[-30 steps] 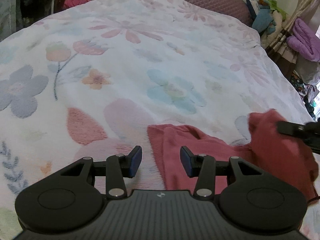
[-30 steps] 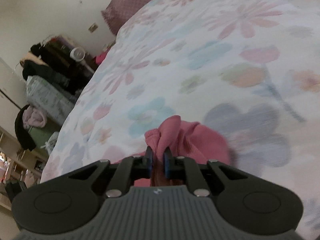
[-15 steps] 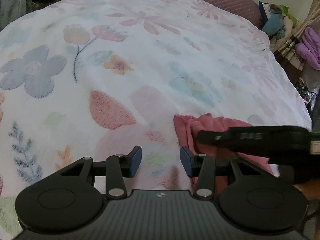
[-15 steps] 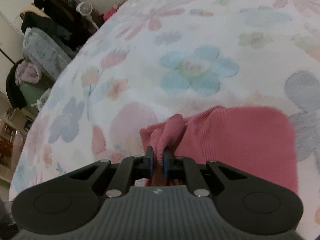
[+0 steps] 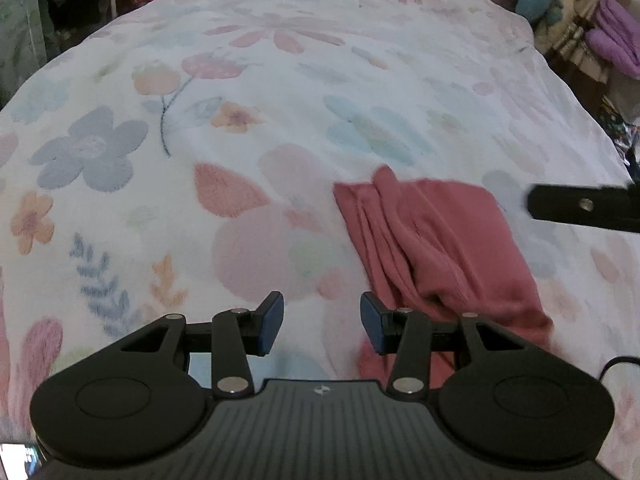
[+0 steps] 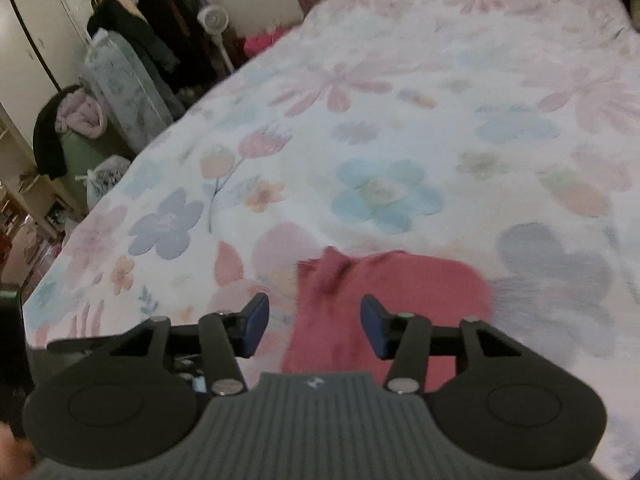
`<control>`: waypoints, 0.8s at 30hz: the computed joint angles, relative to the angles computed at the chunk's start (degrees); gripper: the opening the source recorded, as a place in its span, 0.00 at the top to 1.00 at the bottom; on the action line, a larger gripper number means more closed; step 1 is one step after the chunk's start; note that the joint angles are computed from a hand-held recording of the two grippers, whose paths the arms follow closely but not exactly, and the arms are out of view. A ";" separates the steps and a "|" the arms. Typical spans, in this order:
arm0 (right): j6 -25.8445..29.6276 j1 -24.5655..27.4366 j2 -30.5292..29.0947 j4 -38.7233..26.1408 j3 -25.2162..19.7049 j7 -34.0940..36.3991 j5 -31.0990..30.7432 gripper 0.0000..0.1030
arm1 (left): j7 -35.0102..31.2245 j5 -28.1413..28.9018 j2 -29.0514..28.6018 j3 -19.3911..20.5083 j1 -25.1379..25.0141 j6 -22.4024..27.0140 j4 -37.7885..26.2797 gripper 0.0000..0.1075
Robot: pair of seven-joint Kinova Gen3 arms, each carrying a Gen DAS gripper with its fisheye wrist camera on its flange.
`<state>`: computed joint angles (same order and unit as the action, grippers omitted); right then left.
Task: Fold small clothes
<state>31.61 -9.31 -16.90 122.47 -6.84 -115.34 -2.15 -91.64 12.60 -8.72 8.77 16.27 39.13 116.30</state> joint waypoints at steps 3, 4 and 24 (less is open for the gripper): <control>-1.19 -1.18 -6.84 6.65 3.51 3.24 -1.29 0.51 | -2.31 3.11 -1.89 -0.98 1.04 1.63 1.77 0.51; -0.90 -1.18 -8.25 8.64 4.21 4.20 -1.77 0.51 | -2.66 3.52 -2.47 -0.91 1.24 1.86 2.38 0.51; -9.47 -16.75 -8.51 17.48 3.67 19.76 -13.06 0.96 | 2.24 3.92 -7.73 -1.77 -0.68 6.90 5.55 0.51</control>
<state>22.15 -26.06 -25.41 139.95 -3.17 -95.59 -15.21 -89.40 16.52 -16.45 6.99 15.59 46.03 121.85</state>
